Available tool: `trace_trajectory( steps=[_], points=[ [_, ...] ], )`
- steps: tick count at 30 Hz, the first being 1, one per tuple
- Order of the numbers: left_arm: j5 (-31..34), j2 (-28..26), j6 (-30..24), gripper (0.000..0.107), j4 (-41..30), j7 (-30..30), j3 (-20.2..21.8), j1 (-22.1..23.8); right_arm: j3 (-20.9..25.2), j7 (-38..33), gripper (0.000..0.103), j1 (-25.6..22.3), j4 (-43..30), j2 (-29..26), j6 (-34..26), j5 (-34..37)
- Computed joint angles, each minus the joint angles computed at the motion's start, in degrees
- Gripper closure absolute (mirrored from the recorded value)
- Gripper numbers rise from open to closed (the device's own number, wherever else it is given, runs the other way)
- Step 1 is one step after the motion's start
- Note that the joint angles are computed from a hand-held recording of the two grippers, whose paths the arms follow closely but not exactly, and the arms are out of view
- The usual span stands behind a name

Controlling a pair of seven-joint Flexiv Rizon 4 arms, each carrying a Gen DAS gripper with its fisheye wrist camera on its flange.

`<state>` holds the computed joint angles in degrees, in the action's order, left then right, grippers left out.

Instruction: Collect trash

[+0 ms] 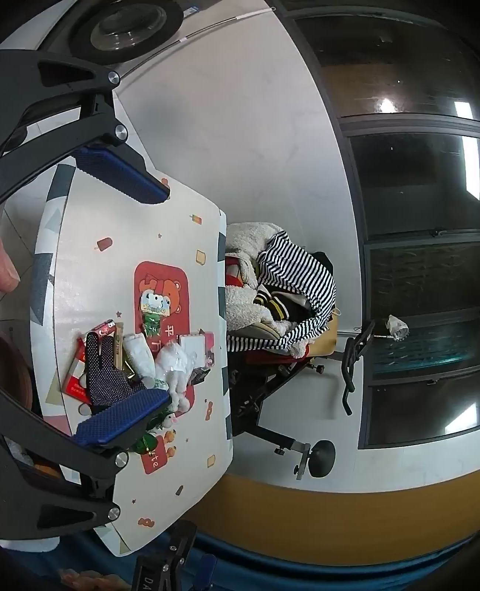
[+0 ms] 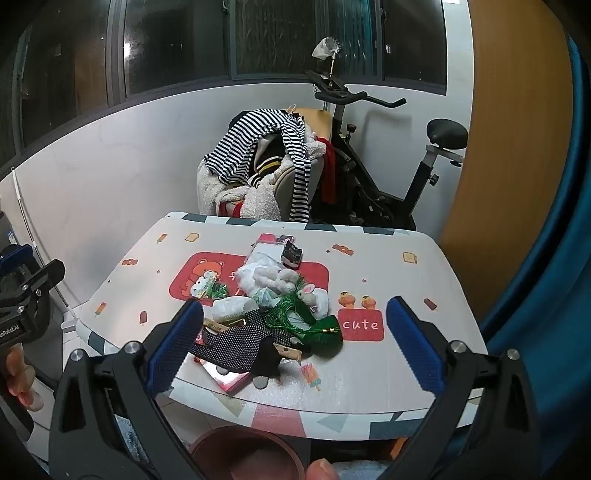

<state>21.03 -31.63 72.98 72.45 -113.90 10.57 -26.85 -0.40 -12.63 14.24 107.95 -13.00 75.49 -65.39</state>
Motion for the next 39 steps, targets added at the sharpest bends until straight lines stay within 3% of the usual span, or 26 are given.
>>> trace_trajectory(
  steps=[39],
  points=[
    [0.5,0.0,-1.2,0.008,0.0,-0.8,-0.2,0.5,0.2,-1.1,0.005,0.3,-0.5,-0.4,-1.5,0.0]
  ],
)
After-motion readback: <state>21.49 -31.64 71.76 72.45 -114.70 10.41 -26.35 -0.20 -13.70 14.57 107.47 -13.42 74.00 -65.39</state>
